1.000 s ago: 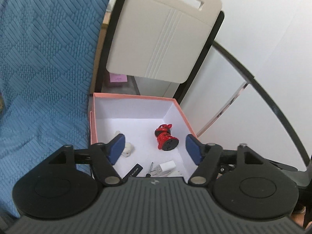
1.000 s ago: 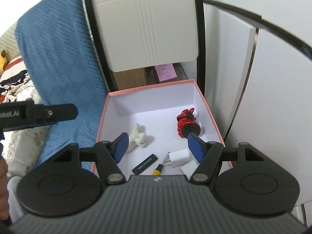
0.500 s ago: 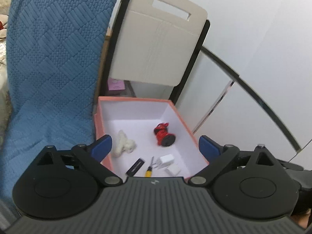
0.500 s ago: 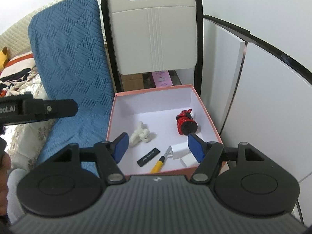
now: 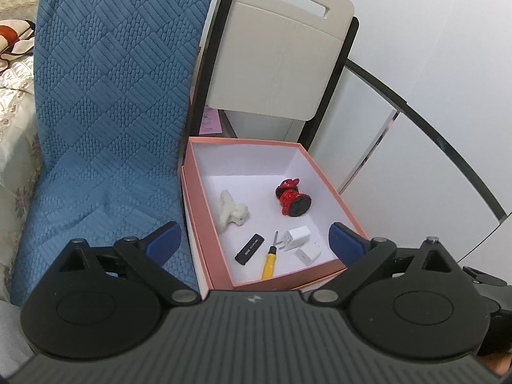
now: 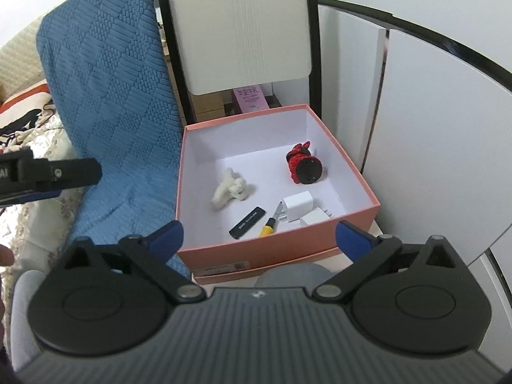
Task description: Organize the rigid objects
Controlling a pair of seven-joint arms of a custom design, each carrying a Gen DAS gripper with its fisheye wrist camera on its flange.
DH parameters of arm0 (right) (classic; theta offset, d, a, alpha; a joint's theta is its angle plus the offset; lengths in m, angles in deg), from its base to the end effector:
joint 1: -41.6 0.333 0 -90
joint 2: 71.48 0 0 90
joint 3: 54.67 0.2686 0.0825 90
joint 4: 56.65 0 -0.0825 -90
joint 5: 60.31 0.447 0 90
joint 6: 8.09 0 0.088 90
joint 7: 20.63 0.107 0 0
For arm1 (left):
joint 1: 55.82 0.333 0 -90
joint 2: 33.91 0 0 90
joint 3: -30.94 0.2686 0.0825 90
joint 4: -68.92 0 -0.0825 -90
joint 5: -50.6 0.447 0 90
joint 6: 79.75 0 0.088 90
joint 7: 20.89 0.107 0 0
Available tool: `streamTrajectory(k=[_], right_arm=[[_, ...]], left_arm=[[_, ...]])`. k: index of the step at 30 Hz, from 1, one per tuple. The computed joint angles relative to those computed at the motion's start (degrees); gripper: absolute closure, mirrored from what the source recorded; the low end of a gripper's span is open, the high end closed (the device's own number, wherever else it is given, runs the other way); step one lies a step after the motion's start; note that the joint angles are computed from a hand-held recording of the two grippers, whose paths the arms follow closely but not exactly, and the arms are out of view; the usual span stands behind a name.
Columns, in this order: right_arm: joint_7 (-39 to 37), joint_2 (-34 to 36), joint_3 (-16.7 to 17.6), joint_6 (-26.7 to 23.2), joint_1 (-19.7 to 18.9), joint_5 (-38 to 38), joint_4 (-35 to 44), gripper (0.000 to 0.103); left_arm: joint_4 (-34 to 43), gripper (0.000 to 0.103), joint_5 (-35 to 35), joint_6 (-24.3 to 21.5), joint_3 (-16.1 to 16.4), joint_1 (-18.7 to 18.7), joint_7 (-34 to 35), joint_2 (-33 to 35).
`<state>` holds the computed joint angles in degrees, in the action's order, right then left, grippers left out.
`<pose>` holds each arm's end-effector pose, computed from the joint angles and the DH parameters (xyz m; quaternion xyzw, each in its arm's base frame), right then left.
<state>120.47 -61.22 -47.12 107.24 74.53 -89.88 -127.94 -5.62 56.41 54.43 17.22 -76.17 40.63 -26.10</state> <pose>0.5502 0.4181 0.6978 -0.6180 0.6930 -0.2380 0.2851 0.5782 -0.3717 0.7347 -0.5976 0.6705 -0.4177 0.1372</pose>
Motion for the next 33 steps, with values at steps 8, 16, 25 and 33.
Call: streamTrajectory(k=[8, 16, 25, 33], right_arm=[[2.7, -1.8, 0.5, -0.4, 0.1, -0.9, -2.1, 0.000], [1.4, -1.8, 1.0, 0.0, 0.3, -0.9, -1.7, 0.000], [1.0, -1.8, 1.1, -0.3, 0.5, -0.6, -1.5, 0.000], [0.3, -1.3, 1.1, -0.3, 1.0, -0.5, -1.0, 0.000]], left_arm=[[-2.2, 0.003, -0.6, -0.3, -0.2, 0.3, 1.0, -1.2], [-4.0, 0.003, -1.1, -0.9, -0.3, 0.7, 0.8, -2.6], [-7.6, 0.003, 0.2, 0.4, -0.6, 1.6, -1.0, -5.7], [-9.2, 0.002, -0.1, 1.3, -1.0, 2.1, -0.8, -7.1]])
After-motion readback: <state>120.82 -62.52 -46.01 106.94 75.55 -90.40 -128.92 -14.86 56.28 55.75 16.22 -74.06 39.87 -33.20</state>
